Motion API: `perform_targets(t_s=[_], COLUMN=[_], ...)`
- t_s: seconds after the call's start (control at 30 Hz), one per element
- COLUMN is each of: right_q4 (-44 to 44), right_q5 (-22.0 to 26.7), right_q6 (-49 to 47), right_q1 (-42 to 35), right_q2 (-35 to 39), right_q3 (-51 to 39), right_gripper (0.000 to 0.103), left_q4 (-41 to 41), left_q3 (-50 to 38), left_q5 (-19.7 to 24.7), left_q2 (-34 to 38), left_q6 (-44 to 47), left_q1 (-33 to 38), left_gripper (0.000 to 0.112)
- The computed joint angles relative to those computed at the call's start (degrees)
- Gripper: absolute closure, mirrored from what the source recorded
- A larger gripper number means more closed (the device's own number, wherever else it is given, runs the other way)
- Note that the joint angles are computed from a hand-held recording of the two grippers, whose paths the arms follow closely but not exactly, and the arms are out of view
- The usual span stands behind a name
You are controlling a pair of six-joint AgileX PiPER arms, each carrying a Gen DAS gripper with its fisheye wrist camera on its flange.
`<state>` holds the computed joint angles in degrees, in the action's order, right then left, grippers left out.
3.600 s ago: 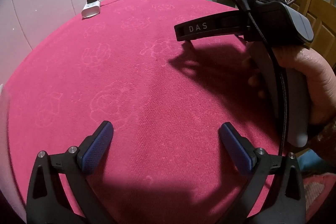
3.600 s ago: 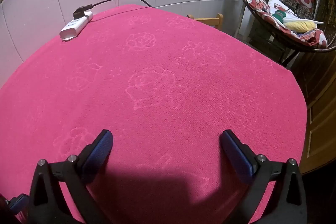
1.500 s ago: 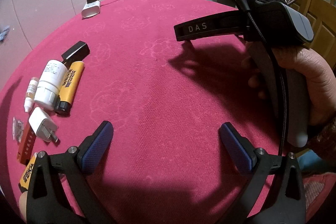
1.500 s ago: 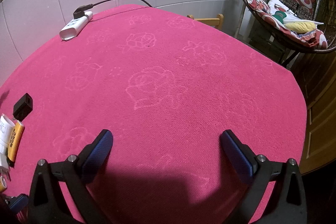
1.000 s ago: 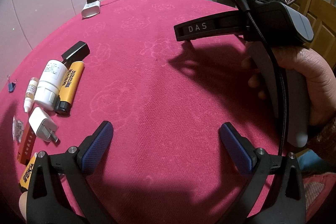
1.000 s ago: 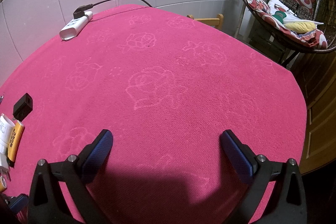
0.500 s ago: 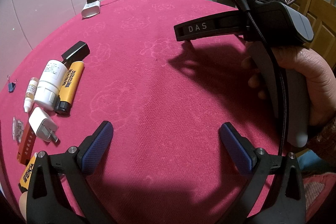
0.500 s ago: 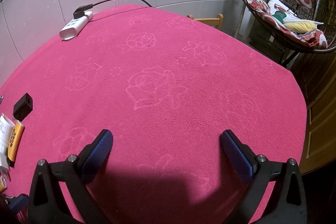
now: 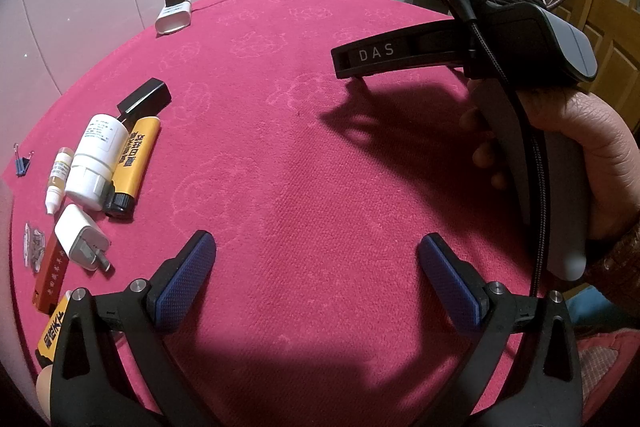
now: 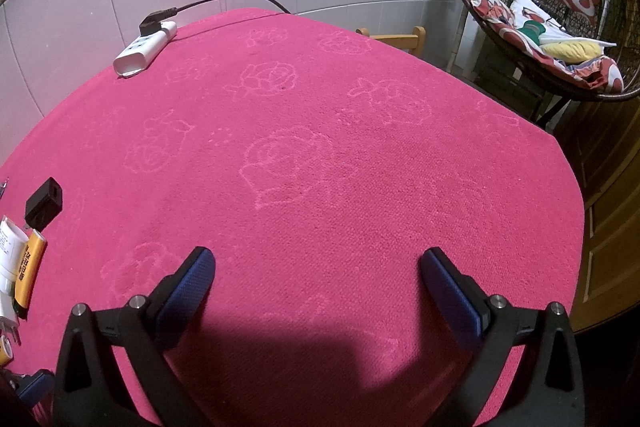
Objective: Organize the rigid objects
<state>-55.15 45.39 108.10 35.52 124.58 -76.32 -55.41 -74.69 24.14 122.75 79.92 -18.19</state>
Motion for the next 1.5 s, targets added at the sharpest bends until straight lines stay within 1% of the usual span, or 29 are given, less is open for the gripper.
perform_targets(t_s=[1.17, 1.23, 1.3, 1.33, 1.5], right_q4=[-0.04, -0.04, -0.04, -0.04, 0.00], right_q5=[-0.07, -0.11, -0.09, -0.09, -0.04], right_q6=[0.04, 0.02, 0.02, 0.02, -0.02], right_q1=[-0.06, -0.09, -0.08, -0.08, -0.07], right_q2=[0.01, 0.01, 0.03, 0.03, 0.05], right_q3=[-0.03, -0.03, -0.04, -0.04, -0.09], right_gripper=[0.000, 0.000, 0.000, 0.000, 0.000], left_q4=[-0.18, 0.62, 2.97, 1.86, -15.10], left_q3=[0.34, 1.14, 1.85, 2.67, 10.58], left_q5=[-0.32, -1.14, -0.90, -0.50, 1.62], left_q2=[-0.24, -0.81, -1.74, -2.71, -10.86], left_q6=[-0.01, -1.48, -4.31, -3.28, 14.02], left_q1=[0.15, 0.10, 0.27, 0.67, 5.93], left_gripper=[0.009, 0.010, 0.010, 0.010, 0.010])
